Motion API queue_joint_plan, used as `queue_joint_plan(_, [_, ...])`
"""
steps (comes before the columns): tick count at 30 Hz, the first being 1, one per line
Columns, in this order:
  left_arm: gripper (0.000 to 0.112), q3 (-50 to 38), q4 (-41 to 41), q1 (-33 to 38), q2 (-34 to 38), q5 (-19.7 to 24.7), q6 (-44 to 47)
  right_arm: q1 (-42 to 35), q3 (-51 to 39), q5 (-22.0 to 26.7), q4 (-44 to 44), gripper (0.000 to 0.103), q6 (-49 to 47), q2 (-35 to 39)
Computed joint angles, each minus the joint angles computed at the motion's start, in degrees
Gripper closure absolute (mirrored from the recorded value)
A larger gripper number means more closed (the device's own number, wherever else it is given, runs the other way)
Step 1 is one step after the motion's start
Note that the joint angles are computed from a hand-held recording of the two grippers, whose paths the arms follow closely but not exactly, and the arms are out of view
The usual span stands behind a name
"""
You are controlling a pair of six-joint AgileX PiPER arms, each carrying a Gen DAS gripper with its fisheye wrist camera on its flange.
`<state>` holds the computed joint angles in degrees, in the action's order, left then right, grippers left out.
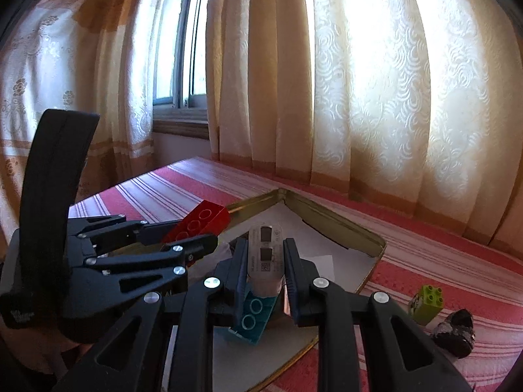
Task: Organize rigid objects
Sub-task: 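Lower the white charger into the tin with the right tool while the left lowers the red brick, then open the right tool to drop the charger while the left releases the red brick in the tin, then move the right tool to the black knit hat while the left approaches the green Lego brick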
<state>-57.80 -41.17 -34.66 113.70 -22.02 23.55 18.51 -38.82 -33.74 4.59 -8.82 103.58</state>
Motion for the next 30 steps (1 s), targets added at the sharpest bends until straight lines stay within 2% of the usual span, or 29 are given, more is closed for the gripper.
queue_joint_plan(1, [0.081, 0.1, -2.4, -0.3, 0.2, -0.7, 1.5, -0.3, -1.1, 1.8, -0.6, 0.080, 0.4, 0.5])
queue_joint_plan(3, [0.064, 0.9, -1.7, -0.2, 0.0, -1.3, 0.1, -1.4, -1.8, 2.0, -2.3, 0.075, 2.3, 1.3])
queue_joint_plan(4, [0.059, 1.9, -0.9, -0.4, -0.4, -2.4, -1.1, -2.4, -1.1, 0.8, -4.7, 0.063, 5.0, 1.1])
queue_joint_plan(5, [0.049, 2.6, -1.1, -0.7, -0.7, -3.4, -1.4, -3.7, -0.2, -0.4, -8.0, 0.050, 8.4, 0.8])
queue_joint_plan(6, [0.041, 3.3, -1.6, -1.2, -1.0, -4.6, -1.3, -4.6, 1.2, -2.1, -9.7, 0.044, 10.4, 0.2])
queue_joint_plan(8, [0.036, 4.8, -2.5, -2.5, -1.9, -6.8, -1.3, -5.4, 4.1, -5.6, -9.1, 0.030, 10.1, -1.1])
queue_joint_plan(9, [0.031, 5.3, -3.0, -3.1, -2.2, -7.6, -1.3, -6.1, 6.3, -7.9, -8.4, 0.029, 9.0, -2.0])
queue_joint_plan(12, [0.017, 6.3, -4.0, -4.9, -3.2, -9.7, -2.2, -9.8, 10.0, -10.2, -9.4, 0.028, 8.3, -4.1])
queue_joint_plan(16, [0.016, 5.7, -5.0, -8.4, -3.5, -10.5, -1.8, -21.2, 13.1, -10.8, -17.2, 0.027, 12.8, -6.4])
queue_joint_plan(18, [0.010, 4.4, -6.3, -10.4, -2.8, -10.8, -0.5, -28.4, 13.3, -10.5, -21.7, 0.026, 16.4, -6.5])
queue_joint_plan(21, [0.010, -0.5, -11.7, -14.1, -0.7, -9.1, 6.0, -38.3, 12.1, -9.5, -28.9, 0.023, 23.3, -5.7])
queue_joint_plan(24, [0.010, -5.9, -17.8, -16.7, 2.1, -7.1, 13.1, -44.8, 9.5, -6.8, -34.3, 0.023, 28.3, -4.2])
queue_joint_plan(27, [0.010, -13.1, -25.7, -18.8, 6.2, -5.1, 22.2, -47.2, 7.0, -4.4, -38.8, 0.022, 32.3, -2.8])
queue_joint_plan(30, [0.010, -19.8, -35.6, -19.6, 9.6, -4.2, 32.9, -46.0, 3.7, -0.4, -42.7, 0.022, 36.4, -1.1])
